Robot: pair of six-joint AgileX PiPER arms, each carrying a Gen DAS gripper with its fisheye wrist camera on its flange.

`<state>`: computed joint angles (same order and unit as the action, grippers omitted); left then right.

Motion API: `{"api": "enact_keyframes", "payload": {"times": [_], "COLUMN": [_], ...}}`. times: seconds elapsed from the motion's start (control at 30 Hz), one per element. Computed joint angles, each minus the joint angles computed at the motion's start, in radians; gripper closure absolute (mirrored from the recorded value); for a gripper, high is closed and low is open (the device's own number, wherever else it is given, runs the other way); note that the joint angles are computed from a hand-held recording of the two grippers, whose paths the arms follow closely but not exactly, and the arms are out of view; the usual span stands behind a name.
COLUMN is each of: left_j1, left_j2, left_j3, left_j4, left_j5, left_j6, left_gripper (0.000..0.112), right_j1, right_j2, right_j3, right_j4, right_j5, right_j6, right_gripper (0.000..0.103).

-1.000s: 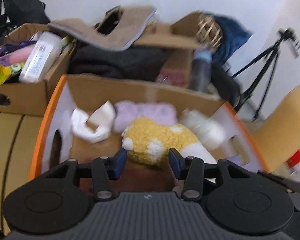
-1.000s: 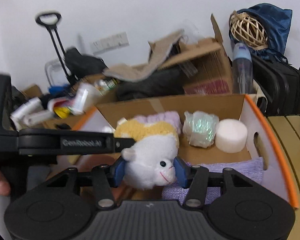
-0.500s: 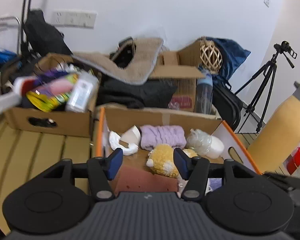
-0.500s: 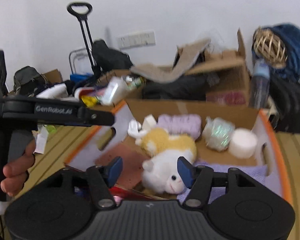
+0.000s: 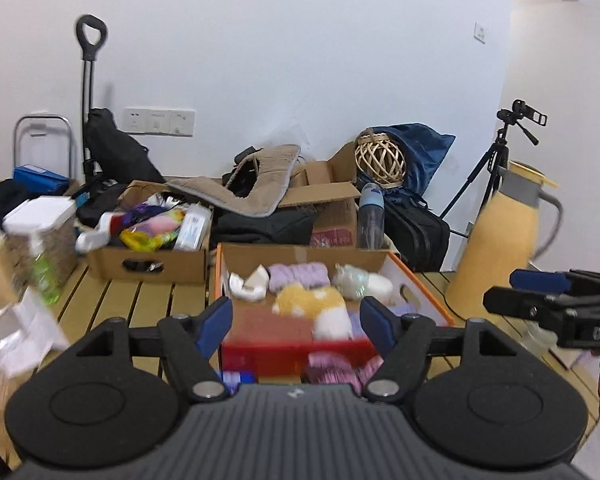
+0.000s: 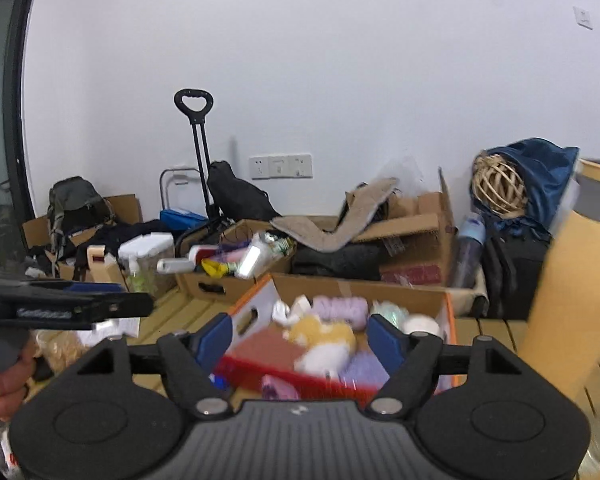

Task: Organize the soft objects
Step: 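Move both open grippers back to the pink satin scrunchies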

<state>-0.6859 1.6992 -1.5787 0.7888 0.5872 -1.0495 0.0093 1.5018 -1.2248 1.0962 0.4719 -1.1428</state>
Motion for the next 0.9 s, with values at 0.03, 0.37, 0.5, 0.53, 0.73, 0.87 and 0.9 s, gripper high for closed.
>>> {"api": "enact_keyframes", "payload": {"times": [0.03,0.37,0.5,0.53,0.73,0.87,0.9], "left_j1": [-0.038,-0.6,-0.711,-0.722,-0.708,-0.623,-0.591], "left_j2": [-0.05,-0.249,-0.249,-0.245,-0.216,-0.19,-0.179], "left_j3": [0.091,0.633,0.65,0.644,0.621,0.618,0.61], "left_j4": [0.088,0.554,0.526,0.527,0.554,0.576,0.59], "left_j5": [-0.006,0.448,0.542,0.559,0.554,0.488,0.454], "left_j6": [-0.1,-0.912,-0.958,-0.949,-0.944,-0.947,-0.94], "left_gripper": [0.036,0.028,0.028,0.028,0.028,0.029,0.03], "right_j1": [-0.006,-0.303,-0.62,-0.664,-0.66,-0.536,-0.5], "right_j2": [-0.056,-0.579,-0.741,-0.756,-0.743,-0.661,-0.626], "right_j3": [0.086,0.807,0.964,0.974,0.984,0.98,0.972], "right_j4": [0.063,0.476,0.421,0.402,0.424,0.528,0.565], "right_j5": [-0.027,0.183,0.467,0.512,0.511,0.38,0.345], "right_j6": [-0.091,-0.722,-0.722,-0.714,-0.725,-0.775,-0.797], "right_gripper": [0.029,0.024,0.024,0.024,0.025,0.026,0.027]}}
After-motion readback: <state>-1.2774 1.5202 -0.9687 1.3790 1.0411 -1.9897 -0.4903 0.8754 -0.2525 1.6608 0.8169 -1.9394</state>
